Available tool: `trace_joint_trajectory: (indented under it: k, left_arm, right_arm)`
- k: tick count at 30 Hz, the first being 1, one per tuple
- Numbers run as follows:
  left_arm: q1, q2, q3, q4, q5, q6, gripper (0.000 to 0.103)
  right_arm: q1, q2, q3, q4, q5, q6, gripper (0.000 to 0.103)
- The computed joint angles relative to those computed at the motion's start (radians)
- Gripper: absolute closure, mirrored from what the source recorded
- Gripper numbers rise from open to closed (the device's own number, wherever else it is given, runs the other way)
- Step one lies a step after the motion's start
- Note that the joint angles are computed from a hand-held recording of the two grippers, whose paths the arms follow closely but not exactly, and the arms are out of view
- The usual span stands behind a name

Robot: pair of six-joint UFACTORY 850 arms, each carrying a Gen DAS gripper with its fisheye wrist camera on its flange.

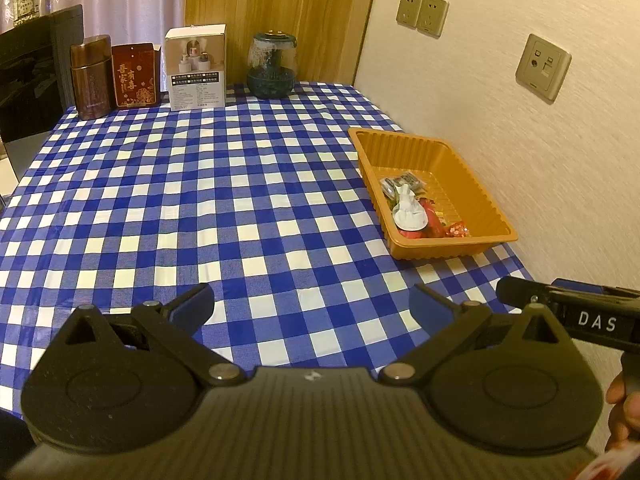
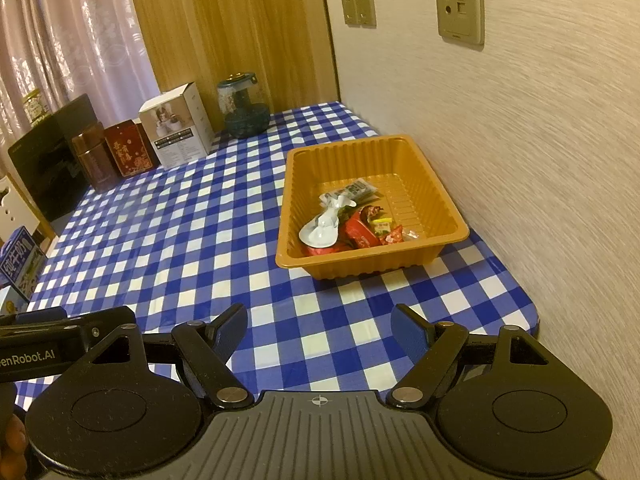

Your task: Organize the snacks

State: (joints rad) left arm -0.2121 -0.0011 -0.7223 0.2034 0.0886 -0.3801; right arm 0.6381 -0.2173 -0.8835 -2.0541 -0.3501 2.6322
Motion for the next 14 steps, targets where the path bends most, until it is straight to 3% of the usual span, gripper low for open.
trace_joint_trajectory:
  k: [11,14]
  left_arm:
    - [-0.001,0.003,0.007,-0.048,0.021,0.039,0.0]
    - [0.003,0.001,0.007,0.052,0.031,-0.061,0.0]
  right_arm:
    - [-0.002,0.001,0.006,-0.002,0.0,0.007,0.024]
    - [0.002,0.001,0.011,0.004,-0.007,0.009,0.024]
